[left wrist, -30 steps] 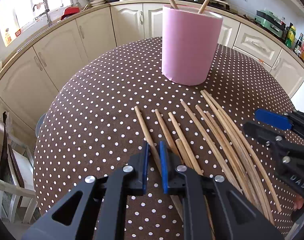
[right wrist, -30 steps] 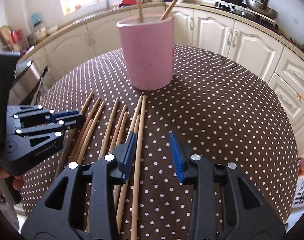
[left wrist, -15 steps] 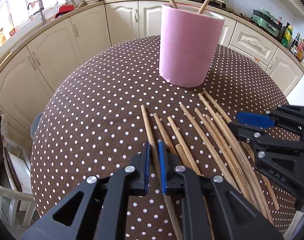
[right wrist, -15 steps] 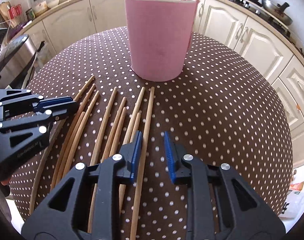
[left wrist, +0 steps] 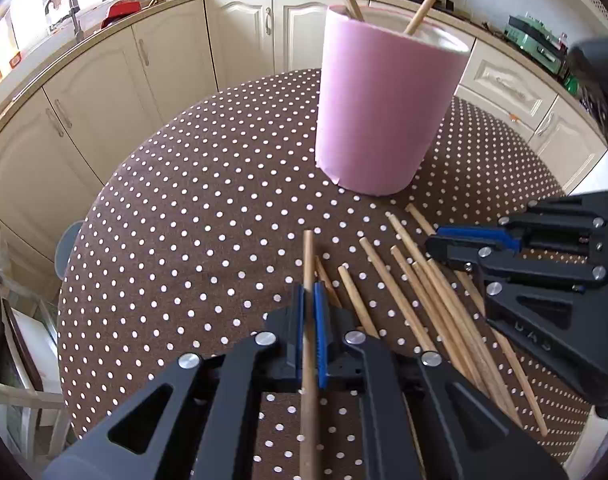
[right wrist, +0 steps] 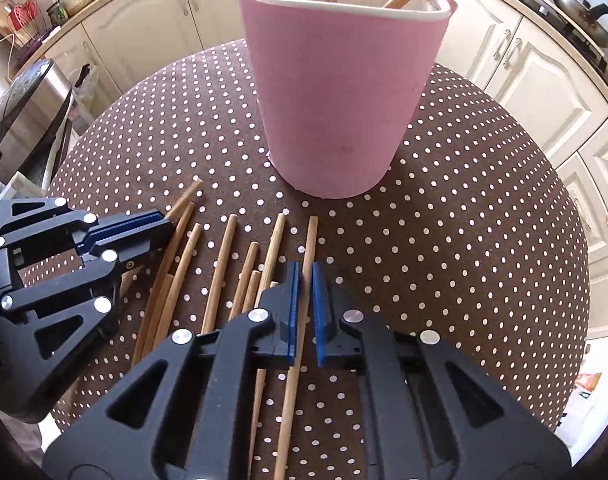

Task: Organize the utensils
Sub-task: 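Grasp another wooden chopstick with the right gripper and lift it upright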

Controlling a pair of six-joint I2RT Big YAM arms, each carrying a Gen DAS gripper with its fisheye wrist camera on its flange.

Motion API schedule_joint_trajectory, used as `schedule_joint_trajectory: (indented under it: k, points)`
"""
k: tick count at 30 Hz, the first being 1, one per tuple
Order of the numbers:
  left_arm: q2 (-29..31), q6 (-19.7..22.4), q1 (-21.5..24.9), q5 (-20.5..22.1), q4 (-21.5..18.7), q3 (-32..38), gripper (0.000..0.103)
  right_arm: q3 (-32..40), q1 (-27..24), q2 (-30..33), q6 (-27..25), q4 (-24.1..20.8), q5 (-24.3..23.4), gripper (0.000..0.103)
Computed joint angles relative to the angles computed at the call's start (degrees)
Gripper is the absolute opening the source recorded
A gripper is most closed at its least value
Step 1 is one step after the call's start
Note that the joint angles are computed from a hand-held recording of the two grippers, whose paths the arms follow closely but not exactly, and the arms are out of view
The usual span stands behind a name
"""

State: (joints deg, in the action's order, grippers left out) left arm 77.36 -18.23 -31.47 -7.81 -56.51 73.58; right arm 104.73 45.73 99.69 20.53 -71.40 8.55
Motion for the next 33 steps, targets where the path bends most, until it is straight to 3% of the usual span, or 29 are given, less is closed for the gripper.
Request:
schedule_joint_trajectory:
  k: [6, 15, 28, 33]
  points:
    - [-2.94, -0.17, -0.1, 0.04, 0.48, 1.51, 0.006, -6.33, -0.51, -6.07, 1.65, 6.14, -1.14, 0.005]
    - [-9.55, 0.1, -1.48, -0.82, 1.84, 4.69, 0.006, -8.71, 1.5, -14.37, 1.66, 13.09, 2.49, 0.006]
    - [-15.75, -1.46, -9.46, -7.96, 6.51, 5.98, 0.006, -8.68, 5.98, -20.4, -0.93, 19.65, 11.31, 0.005]
    - [-15.58, -0.72, -10.73, -10.36, 8.58, 7.42, 0.006, -7.34, 6.1, -20.93, -2.15, 20.7, 12.18, 0.005]
